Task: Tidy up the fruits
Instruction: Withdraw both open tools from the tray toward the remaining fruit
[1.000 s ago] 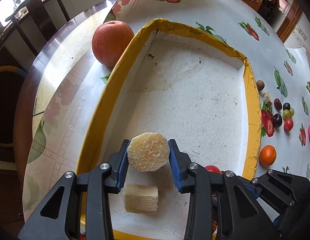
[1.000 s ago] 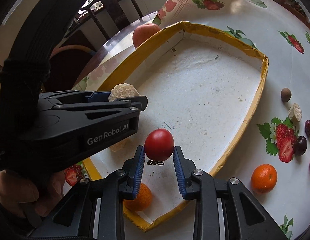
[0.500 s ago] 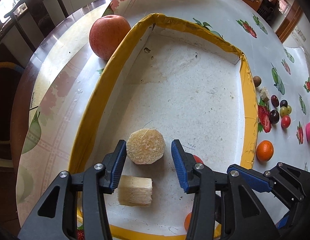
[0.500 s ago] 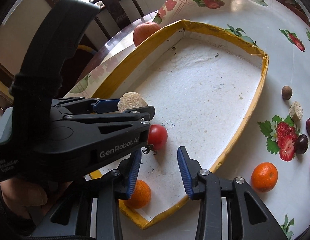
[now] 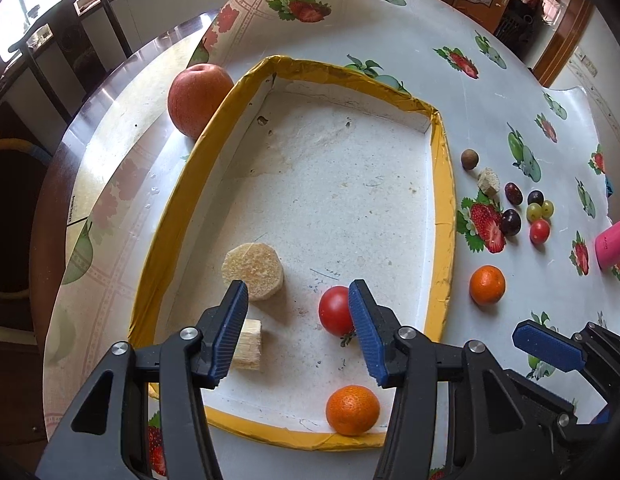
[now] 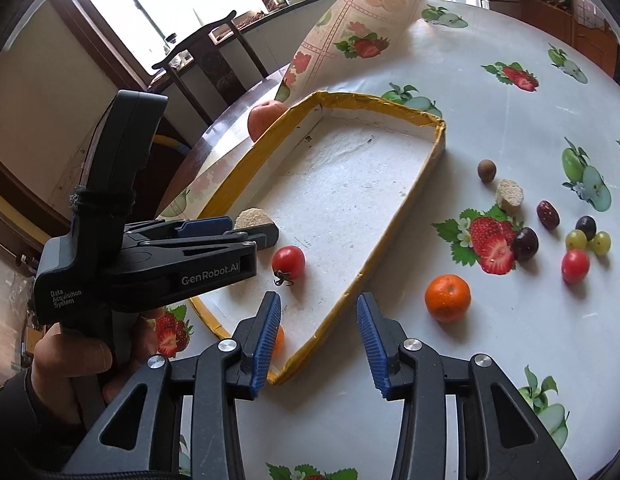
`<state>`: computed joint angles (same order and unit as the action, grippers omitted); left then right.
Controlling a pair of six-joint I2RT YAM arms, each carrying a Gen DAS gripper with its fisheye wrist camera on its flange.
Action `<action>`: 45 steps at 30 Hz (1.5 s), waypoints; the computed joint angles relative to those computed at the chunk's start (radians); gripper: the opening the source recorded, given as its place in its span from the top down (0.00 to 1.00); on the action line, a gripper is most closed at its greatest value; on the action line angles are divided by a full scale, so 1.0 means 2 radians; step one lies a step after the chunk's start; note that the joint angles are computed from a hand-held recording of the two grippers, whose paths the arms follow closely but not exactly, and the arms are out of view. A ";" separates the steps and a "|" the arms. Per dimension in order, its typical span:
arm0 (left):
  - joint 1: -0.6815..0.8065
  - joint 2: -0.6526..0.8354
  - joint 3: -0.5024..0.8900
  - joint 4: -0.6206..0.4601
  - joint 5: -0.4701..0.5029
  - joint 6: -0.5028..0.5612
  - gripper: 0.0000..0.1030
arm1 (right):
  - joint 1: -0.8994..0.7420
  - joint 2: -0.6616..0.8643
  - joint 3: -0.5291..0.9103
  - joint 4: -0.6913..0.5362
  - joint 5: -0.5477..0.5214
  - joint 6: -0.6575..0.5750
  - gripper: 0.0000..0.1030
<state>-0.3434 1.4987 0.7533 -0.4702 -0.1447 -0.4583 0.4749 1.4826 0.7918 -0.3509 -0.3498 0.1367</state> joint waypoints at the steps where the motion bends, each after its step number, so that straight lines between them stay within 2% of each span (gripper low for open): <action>1: -0.006 -0.003 0.000 -0.002 -0.001 -0.004 0.51 | -0.007 -0.009 -0.006 -0.003 -0.003 0.000 0.59; 13: -0.064 -0.014 0.015 -0.029 -0.012 -0.032 0.51 | -0.091 -0.095 -0.068 -0.036 -0.022 -0.024 0.59; 25: -0.120 0.008 0.048 -0.037 -0.016 -0.050 0.51 | -0.158 -0.127 -0.081 -0.062 -0.036 -0.055 0.59; 38: -0.170 0.056 0.091 -0.030 0.008 -0.066 0.51 | -0.240 -0.123 -0.085 -0.073 -0.055 -0.095 0.59; 45: -0.178 0.114 0.132 -0.026 0.017 -0.059 0.51 | -0.276 -0.088 -0.081 -0.054 -0.050 -0.107 0.59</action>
<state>-0.6986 1.7276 1.0164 -0.5223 -0.1107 -0.5767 -0.0776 1.3063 0.6308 -0.4589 -0.4490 -0.0767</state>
